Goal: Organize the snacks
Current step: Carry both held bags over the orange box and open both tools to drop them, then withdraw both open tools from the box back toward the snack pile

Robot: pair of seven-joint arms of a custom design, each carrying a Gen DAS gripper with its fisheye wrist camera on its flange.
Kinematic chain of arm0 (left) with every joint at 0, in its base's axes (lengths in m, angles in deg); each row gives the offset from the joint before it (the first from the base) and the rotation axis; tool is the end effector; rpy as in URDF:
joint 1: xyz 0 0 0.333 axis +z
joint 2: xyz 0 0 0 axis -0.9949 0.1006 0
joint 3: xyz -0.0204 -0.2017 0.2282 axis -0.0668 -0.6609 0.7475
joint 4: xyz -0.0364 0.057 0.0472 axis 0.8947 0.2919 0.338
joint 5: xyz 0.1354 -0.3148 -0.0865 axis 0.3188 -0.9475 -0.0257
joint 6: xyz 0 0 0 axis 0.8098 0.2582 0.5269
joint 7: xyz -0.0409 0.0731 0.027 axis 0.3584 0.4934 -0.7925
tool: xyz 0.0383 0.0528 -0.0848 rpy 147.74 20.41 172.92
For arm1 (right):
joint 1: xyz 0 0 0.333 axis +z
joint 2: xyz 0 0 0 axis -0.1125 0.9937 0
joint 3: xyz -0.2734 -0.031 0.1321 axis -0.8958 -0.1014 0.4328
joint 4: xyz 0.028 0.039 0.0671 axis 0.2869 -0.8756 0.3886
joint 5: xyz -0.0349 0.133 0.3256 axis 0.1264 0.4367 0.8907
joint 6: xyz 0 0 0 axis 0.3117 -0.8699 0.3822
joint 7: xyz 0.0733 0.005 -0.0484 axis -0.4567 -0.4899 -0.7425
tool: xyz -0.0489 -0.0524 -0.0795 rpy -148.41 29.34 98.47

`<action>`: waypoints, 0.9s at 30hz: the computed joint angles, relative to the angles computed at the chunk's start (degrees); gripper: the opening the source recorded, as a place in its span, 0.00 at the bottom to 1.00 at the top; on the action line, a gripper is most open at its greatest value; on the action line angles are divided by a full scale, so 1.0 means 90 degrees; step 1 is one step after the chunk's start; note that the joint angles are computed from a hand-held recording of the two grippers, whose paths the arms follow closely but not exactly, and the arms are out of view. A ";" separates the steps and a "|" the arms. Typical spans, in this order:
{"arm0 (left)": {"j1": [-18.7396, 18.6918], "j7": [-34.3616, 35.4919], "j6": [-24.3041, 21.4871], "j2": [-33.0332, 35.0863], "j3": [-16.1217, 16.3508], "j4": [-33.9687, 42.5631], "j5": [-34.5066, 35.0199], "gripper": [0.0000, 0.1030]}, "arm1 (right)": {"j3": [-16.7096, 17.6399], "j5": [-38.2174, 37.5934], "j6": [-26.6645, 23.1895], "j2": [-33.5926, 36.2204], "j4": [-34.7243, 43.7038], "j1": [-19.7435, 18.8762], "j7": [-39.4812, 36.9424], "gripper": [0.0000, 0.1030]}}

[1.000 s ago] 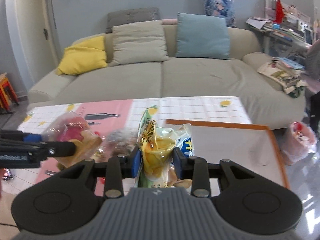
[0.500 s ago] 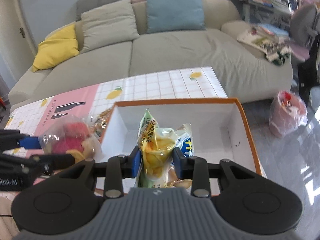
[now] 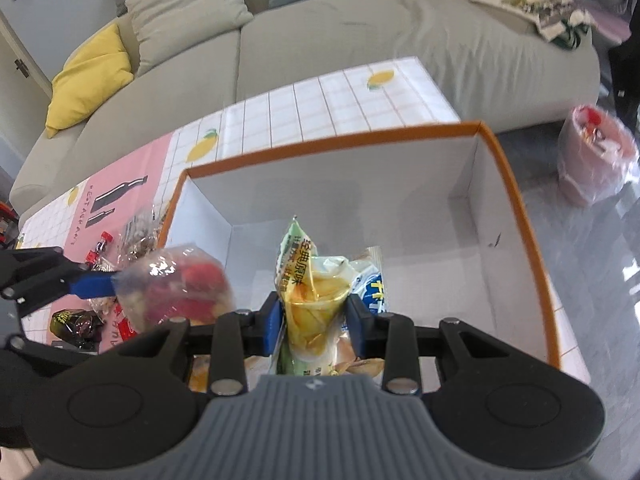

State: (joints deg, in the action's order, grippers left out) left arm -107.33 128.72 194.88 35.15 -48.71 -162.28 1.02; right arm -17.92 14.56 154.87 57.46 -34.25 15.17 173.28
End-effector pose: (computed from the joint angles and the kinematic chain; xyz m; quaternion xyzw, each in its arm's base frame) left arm 0.3952 -0.3454 0.5905 -0.5558 0.7997 -0.1643 0.1568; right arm 0.4572 0.2652 0.5921 -0.7664 0.5792 -0.0160 0.2773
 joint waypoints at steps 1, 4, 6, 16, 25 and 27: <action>-0.0004 0.0036 -0.0105 0.0082 -0.0008 0.0076 0.0016 0.66 | -0.0009 0.0071 -0.0037 0.0043 0.0013 0.0006 -0.0007 0.32; -0.0030 0.0077 -0.0257 0.0235 -0.0038 0.0161 0.0148 0.66 | -0.0013 0.0189 -0.0145 0.0190 0.0078 0.0022 0.0026 0.32; -0.0054 0.0112 -0.0330 0.0313 -0.0045 0.0199 0.0157 0.66 | 0.0011 0.0107 -0.0228 0.0276 0.0125 0.0039 0.0111 0.33; -0.0157 0.0187 -0.0718 0.0617 -0.0080 0.0482 0.0490 0.72 | 0.0016 -0.0074 -0.0595 0.0554 0.0332 0.0104 0.0411 0.39; -0.0208 0.0175 -0.0799 0.0473 -0.0087 0.0570 0.0636 0.77 | 0.0055 -0.0394 -0.0611 0.0519 0.0392 0.0178 0.0494 0.41; -0.0199 0.0167 -0.0787 0.0351 -0.0079 0.0537 0.0592 0.77 | 0.0056 -0.0446 -0.0591 0.0462 0.0391 0.0180 0.0536 0.45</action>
State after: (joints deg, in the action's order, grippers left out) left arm -109.12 130.22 187.80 38.31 -49.42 -157.46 6.35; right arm -17.42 10.54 149.55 61.61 -30.73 16.78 178.10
